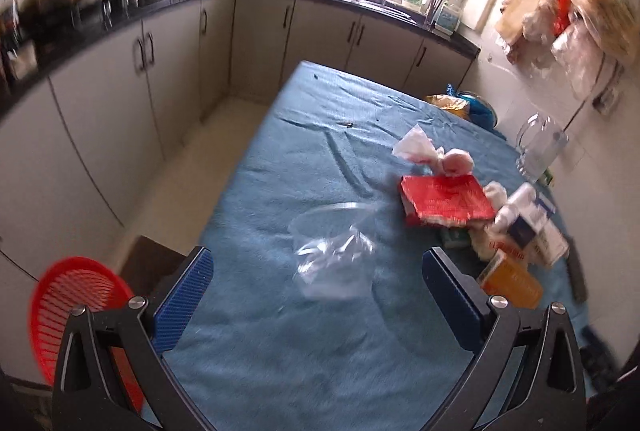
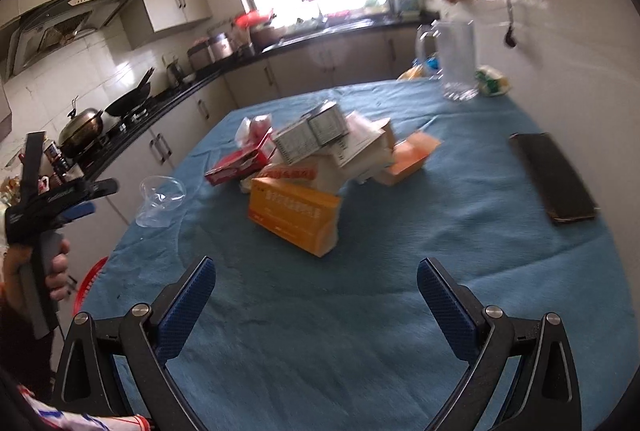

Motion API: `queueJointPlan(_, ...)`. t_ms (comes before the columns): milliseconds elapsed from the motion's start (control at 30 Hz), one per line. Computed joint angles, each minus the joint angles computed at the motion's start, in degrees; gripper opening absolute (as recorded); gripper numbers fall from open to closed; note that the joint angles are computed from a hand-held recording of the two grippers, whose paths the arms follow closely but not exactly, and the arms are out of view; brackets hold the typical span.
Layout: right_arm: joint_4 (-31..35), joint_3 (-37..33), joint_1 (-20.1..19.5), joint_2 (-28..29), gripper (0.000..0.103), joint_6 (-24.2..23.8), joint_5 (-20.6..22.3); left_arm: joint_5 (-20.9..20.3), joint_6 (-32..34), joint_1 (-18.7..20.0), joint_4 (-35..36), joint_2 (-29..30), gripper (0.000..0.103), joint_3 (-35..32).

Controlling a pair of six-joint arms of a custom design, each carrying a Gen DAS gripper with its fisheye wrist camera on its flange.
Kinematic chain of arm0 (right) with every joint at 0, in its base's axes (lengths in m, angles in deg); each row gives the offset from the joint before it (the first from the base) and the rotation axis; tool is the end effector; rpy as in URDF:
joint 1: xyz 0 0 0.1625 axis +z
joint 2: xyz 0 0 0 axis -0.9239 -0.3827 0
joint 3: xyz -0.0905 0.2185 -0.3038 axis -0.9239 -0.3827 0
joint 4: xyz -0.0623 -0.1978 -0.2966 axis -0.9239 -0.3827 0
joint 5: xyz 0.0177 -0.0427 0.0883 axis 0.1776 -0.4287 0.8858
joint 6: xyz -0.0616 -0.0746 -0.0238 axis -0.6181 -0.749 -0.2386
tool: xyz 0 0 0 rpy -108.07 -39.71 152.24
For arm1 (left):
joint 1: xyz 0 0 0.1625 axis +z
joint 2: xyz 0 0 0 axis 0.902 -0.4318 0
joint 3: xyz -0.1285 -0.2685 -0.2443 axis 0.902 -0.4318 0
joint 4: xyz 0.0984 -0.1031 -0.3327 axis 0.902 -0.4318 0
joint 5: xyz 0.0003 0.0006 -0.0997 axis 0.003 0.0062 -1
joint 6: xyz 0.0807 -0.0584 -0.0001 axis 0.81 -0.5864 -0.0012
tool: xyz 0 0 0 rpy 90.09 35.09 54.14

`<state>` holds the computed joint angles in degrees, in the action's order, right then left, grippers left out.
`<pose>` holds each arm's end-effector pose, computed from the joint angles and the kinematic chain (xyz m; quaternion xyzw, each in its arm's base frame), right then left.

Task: Collect trash
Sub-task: 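Grasp the clear plastic cup with the left tool while the right tool grasps the orange box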

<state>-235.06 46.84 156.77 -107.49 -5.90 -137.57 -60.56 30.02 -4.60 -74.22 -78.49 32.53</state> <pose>0.0979 -0.5367 0.2184 0.1058 -0.8802 0.4085 0.2172 -0.1804 -0.7021 0.1935 0.1092 0.9064 -0.3307 0.2389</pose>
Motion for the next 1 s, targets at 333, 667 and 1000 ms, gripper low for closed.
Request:
queueJointPlan(333,9.4,-8.63,0.06,4.87,0.103,-1.95,-0.94,-7.93,17.73,3.24,5.82,6.71,0.092,-13.61)
queueJointPlan(667,13.78,-14.72,-0.37,7.45,0.103,-3.7,0.06,-11.66,20.39,4.23,16.1,8.03,0.036,-16.51)
queueJointPlan(1000,20.65,-23.88,0.01,12.37,0.102,-10.05,0.13,-8.37,18.8,0.79,11.11,2.17,0.012,-4.2)
